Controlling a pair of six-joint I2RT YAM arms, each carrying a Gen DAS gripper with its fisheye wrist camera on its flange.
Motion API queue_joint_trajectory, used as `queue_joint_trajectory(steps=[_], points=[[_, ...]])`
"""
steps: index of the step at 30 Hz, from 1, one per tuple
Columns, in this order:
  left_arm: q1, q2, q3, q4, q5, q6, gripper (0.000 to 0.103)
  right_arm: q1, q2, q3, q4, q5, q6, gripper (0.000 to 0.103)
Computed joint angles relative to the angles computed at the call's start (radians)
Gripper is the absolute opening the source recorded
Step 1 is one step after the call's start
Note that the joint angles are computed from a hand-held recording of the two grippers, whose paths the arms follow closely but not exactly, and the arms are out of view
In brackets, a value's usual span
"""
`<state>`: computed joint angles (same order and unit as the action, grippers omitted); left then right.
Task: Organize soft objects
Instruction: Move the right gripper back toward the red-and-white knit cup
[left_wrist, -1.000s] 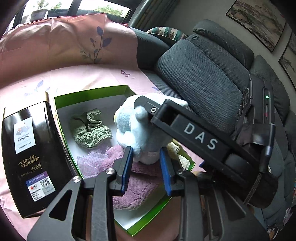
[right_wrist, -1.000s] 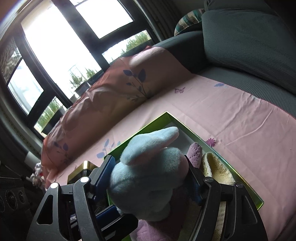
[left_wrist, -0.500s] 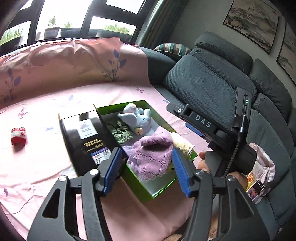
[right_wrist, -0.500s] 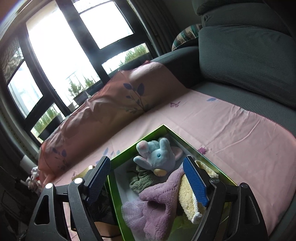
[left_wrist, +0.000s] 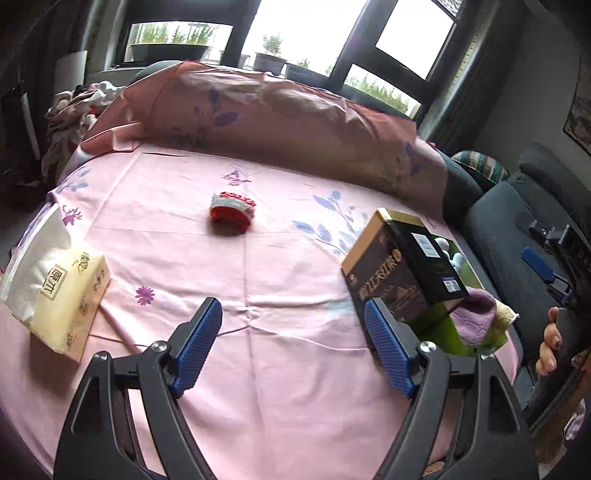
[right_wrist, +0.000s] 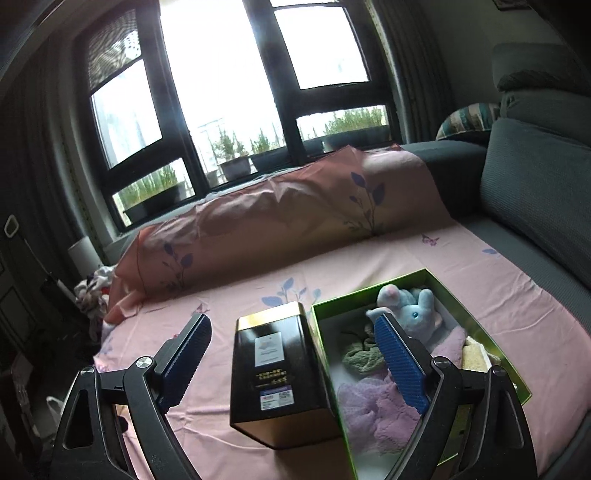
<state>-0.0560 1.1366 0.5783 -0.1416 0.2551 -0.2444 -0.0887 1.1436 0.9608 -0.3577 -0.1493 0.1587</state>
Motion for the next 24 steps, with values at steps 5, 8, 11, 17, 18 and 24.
queue_joint_trajectory(steps=[5, 8, 11, 17, 18, 24], points=[[0.213, 0.056, -0.046, 0.077, 0.049, -0.016, 0.079, 0.185, 0.046, 0.019, 0.008, 0.047, 0.054, 0.091], [0.299, 0.089, -0.044, 0.08, 0.094, 0.002, 0.079, 0.279, 0.143, 0.085, -0.014, -0.001, 0.095, 0.091], [0.334, 0.112, -0.044, 0.09, 0.073, 0.015, 0.079, 0.396, 0.32, 0.212, -0.038, 0.027, 0.122, 0.091], [0.374, 0.178, -0.02, 0.076, 0.101, 0.01, 0.079, 0.5, 0.833, 0.633, -0.133, 0.042, 0.159, 0.091], [0.375, 0.176, -0.019, 0.075, 0.102, 0.013, 0.079, 0.515, 0.915, 0.72, -0.171, 0.096, 0.157, 0.091], [0.391, 0.165, -0.019, 0.082, 0.085, 0.043, 0.079, 0.514, 1.3, 1.202, -0.39, 0.18, 0.167, 0.081]])
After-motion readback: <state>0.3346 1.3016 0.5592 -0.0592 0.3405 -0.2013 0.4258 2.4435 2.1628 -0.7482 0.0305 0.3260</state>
